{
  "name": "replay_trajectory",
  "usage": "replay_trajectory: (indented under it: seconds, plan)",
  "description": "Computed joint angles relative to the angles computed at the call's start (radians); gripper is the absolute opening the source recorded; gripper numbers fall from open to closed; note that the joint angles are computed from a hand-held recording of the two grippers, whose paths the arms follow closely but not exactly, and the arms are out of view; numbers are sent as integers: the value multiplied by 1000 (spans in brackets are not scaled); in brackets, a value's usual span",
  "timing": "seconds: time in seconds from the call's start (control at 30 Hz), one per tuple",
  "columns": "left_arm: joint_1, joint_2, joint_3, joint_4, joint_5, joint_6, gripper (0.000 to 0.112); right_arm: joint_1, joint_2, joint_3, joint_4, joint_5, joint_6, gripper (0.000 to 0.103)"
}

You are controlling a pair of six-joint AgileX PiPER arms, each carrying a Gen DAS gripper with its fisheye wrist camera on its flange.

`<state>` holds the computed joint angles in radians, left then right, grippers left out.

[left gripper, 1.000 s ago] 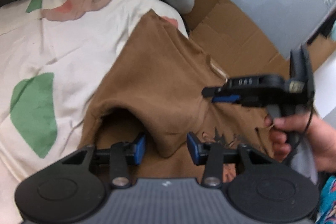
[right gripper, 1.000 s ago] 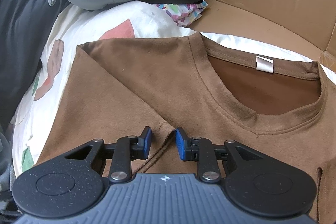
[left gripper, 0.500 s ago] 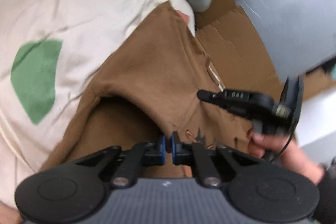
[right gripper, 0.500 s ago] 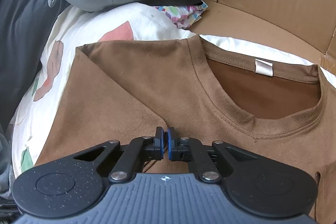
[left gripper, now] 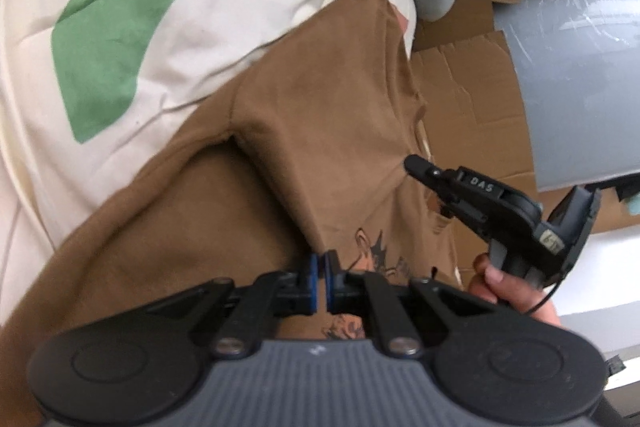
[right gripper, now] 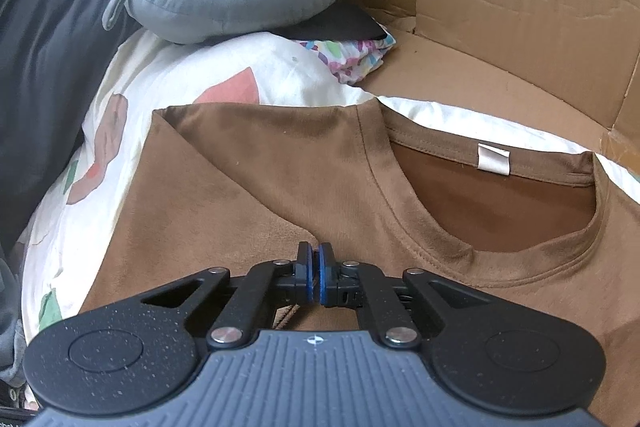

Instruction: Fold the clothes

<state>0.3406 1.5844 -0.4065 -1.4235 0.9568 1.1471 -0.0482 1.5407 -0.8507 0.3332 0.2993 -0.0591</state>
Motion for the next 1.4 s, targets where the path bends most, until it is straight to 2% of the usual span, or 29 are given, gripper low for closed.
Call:
replay_trajectory:
  seconds: [0.17, 0.33, 0.5, 0.57, 0.67, 0.83, 0.97, 1.17, 1.4]
  plan:
    - [102, 18, 4, 16, 90, -14, 1, -3, 3, -2, 19, 3, -21, 1]
    - [109, -5, -1, 24, 79, -48, 0, -3, 10, -9, 14, 11, -5, 1]
    - [-7, -86, -1, 1, -68, -74, 2, -1, 3, -13, -44, 31, 81, 4]
    - [-14, -116, 1, 1, -106, -70, 11, -1, -23, 11, -38, 21, 115, 4]
    - [1, -138, 2, -5, -134, -46, 15, 10, -57, 54, 21, 2, 107, 4]
    - [-7, -121, -11, -51, -185, 8, 25, 77, -101, 104, -29, -22, 207, 4]
    - [-6, -79, -18, -108, -193, 53, 27, 151, -137, 141, -45, -38, 264, 4]
    - [32, -68, -11, -147, -174, 95, 27, 307, -118, 156, -127, -50, 341, 4]
    - [54, -82, 6, -135, -168, 92, 29, 411, -120, 150, -354, -80, 596, 4]
